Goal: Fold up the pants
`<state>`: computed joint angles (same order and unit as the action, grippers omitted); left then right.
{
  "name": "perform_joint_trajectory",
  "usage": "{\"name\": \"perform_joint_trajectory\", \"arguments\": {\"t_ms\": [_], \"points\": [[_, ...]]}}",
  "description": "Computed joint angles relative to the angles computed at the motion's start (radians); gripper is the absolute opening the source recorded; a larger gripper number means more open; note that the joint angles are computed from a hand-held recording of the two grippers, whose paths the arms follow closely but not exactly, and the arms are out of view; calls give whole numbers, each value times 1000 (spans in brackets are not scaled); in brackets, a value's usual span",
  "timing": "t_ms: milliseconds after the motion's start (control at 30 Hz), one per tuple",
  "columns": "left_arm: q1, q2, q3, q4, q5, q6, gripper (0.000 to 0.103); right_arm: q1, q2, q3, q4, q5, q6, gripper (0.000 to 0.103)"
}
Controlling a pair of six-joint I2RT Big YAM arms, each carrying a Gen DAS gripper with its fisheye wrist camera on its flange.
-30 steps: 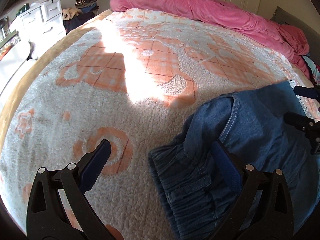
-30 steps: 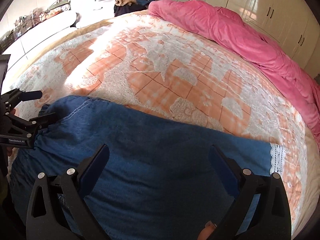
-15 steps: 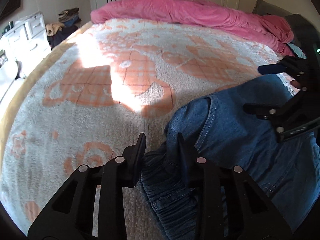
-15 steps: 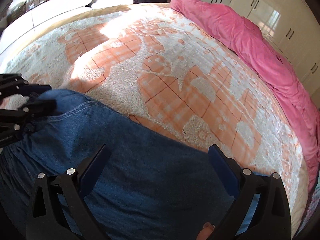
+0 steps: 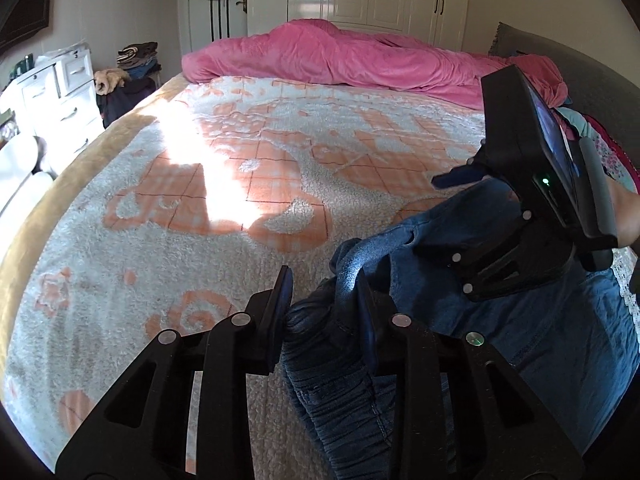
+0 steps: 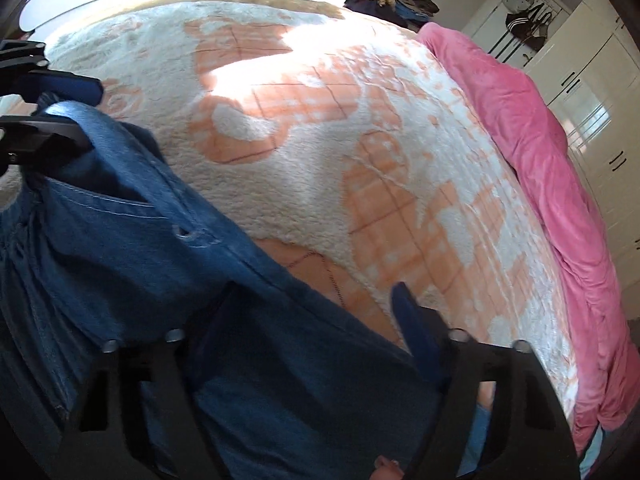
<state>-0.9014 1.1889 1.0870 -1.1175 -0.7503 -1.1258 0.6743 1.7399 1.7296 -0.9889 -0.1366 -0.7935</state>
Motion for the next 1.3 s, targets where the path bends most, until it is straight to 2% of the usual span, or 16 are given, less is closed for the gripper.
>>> {"name": "perform_joint_trajectory", "arguments": {"t_ms": [33, 133, 233, 433, 700, 833, 933, 1100, 1200, 1300], "points": [[2, -3, -4, 3, 4, -3, 22, -1, -2, -4, -9, -18, 5, 48], [3, -11, -12, 6, 2, -11, 22, -6, -30, -42, 1, -73, 32, 21], [-5, -13, -10, -12, -14, -27, 22, -16, -98, -124, 81, -91, 84, 13], [-49, 2, 17, -44, -58, -47, 23, -73, -249, -257, 183, -197, 222, 12], [-150, 42, 97, -141, -171, -108, 23, -120, -390, -355, 200, -261, 312, 11], [-206, 51, 108, -161, -191, -159, 24, -143, -481, -436, 195, -281, 332, 11], [-262, 67, 117, -210, -213, -234, 25, -161, -554, -511, 202, -309, 355, 11], [-365, 104, 140, -307, -231, -399, 25, -188, -683, -630, 197, -368, 420, 11], [-409, 119, 148, -337, -221, -457, 25, -189, -740, -671, 175, -382, 426, 11], [-443, 123, 147, -342, -196, -485, 25, -195, -795, -706, 146, -397, 423, 11]]}}
